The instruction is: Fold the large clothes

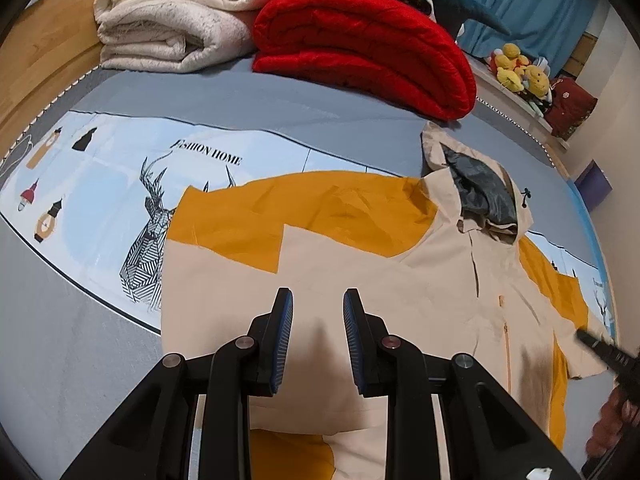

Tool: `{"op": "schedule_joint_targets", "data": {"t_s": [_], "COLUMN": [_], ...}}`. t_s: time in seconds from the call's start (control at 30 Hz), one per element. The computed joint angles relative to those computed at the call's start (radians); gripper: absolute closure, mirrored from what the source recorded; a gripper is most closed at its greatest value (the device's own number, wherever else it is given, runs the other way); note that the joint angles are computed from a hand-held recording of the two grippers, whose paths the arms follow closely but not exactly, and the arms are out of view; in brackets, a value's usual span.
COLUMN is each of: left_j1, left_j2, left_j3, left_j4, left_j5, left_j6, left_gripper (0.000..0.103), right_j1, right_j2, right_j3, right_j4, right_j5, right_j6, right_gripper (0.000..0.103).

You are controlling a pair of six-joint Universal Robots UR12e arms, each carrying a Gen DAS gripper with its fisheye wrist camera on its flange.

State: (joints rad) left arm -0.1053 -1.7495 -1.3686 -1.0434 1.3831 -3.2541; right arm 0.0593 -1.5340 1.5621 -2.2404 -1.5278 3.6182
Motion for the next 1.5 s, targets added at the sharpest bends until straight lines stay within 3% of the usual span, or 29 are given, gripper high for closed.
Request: {"op": "schedule_joint_targets", "data": {"t_s": [0.07,0.13,0.2,0.27,0.47,0.63,0.7,0.73,0.9,1.03,1.13,1.23,1.4,1.5], "left_j1": [-0.001,0.0,0.001,0.0,0.005,0.019,0.022,0.024,0.025,0.025,0.024,0.023,0.018,0.008], "left_j2": [0.0,0.001,-0.001,-0.001,-0.001,-0.001,-0.002,-0.002,-0.001,-0.001,-0.003,-0.008,-0.026,-0.035], "left_j3": [-0.001,-0.001,0.002,0.003,0.004,0.005,0.007,0.007,0.007,0.005,0.005,0.008,0.018,0.018], "left_j4": [-0.003,-0.006,-0.009,-0.012,-0.021,-0.019,-0.016,-0.013,0.0,0.003,0.0,-0.02,-0.11,-0.15], "left_j5": [-0.003,-0.014,-0.027,-0.033,-0.047,-0.051,-0.05,-0.048,-0.03,-0.011,-0.003,-0.01,-0.062,-0.088], "left_j6": [0.006,0.006,0.008,0.014,0.02,0.006,-0.008,-0.014,-0.028,-0.03,-0.029,-0.024,-0.007,0.012], "left_gripper": [0.08,0.08,0.08,0.08,0.08,0.08,0.08,0.08,0.08,0.08,0.08,0.08,0.08,0.08], "right_j1": [-0.019,-0.012,0.007,0.023,0.043,0.037,0.037,0.04,0.053,0.059,0.05,0.027,-0.032,-0.033], "right_j2": [0.005,0.02,0.04,0.059,0.084,0.094,0.098,0.099,0.068,0.038,0.019,0.002,-0.029,-0.032], "right_j3": [0.021,0.03,0.026,0.018,0.021,0.036,0.032,0.031,0.04,0.02,0.0,-0.006,0.02,0.021], "right_j4": [0.01,0.001,0.008,0.026,0.101,0.068,0.051,0.037,-0.11,-0.135,-0.054,0.054,0.116,0.111], "right_j5": [0.145,0.213,0.232,0.236,0.194,0.21,0.24,0.241,0.157,0.009,-0.152,-0.258,-0.242,-0.279], "right_j6": [0.037,0.047,0.044,0.032,0.074,0.09,0.062,0.051,0.032,0.008,0.008,0.054,0.113,0.109], "right_gripper": [0.099,0.09,0.063,0.059,0.059,0.063,0.092,0.095,0.101,0.101,0.101,0.101,0.101,0.101]}}
